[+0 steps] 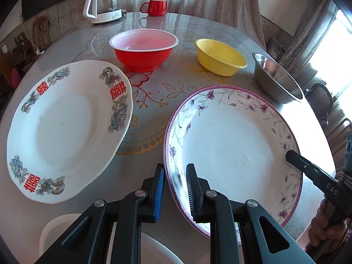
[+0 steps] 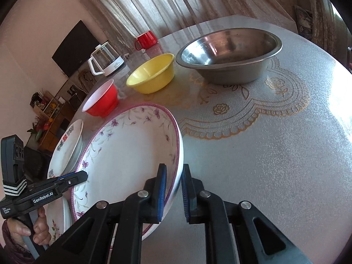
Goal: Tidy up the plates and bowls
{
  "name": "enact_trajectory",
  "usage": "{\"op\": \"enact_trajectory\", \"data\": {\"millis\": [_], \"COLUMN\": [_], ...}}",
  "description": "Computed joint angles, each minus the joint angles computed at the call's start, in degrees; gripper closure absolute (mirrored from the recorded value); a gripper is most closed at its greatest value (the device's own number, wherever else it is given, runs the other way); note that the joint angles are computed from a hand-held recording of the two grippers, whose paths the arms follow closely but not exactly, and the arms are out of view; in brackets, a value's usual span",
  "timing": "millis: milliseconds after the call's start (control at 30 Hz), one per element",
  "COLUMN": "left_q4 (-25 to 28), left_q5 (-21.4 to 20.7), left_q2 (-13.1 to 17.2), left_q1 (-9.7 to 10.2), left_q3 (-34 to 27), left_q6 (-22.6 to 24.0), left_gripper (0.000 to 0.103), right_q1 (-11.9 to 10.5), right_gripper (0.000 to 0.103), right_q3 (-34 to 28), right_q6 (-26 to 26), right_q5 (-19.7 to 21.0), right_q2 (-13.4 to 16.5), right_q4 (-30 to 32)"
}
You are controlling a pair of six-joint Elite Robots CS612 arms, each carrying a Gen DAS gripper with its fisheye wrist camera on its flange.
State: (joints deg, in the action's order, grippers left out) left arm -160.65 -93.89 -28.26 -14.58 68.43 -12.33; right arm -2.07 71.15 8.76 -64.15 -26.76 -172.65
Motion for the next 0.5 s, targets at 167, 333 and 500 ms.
{"op": "enact_trajectory", "data": {"millis": [167,333,500], "left_q4": [-2.0,-3.4,-3.5], "left_q5": [1.5,4.6,5.3], "left_q2": [-0.4,-0.7,-0.3], "left_q1": [-0.55,-1.30,-1.57], "left_q3": [1.3,2.5,2.2], "left_q6": [2.8,3.5,2.6], "left_gripper": [0.084,0.084,0.082], "right_q1": [0.7,1.3,0.5], "right_gripper": [0.089,0.087,0.084], "right_q3": [1.6,1.8,0.7], "right_q6": [-2.6,-5.0,-2.1], "right_q5": [-4.4,-7.2,-3.3], "right_q2": [-0.8,-1.2,-0.7], "right_q4": [-0.4,0.3,2.1]}}
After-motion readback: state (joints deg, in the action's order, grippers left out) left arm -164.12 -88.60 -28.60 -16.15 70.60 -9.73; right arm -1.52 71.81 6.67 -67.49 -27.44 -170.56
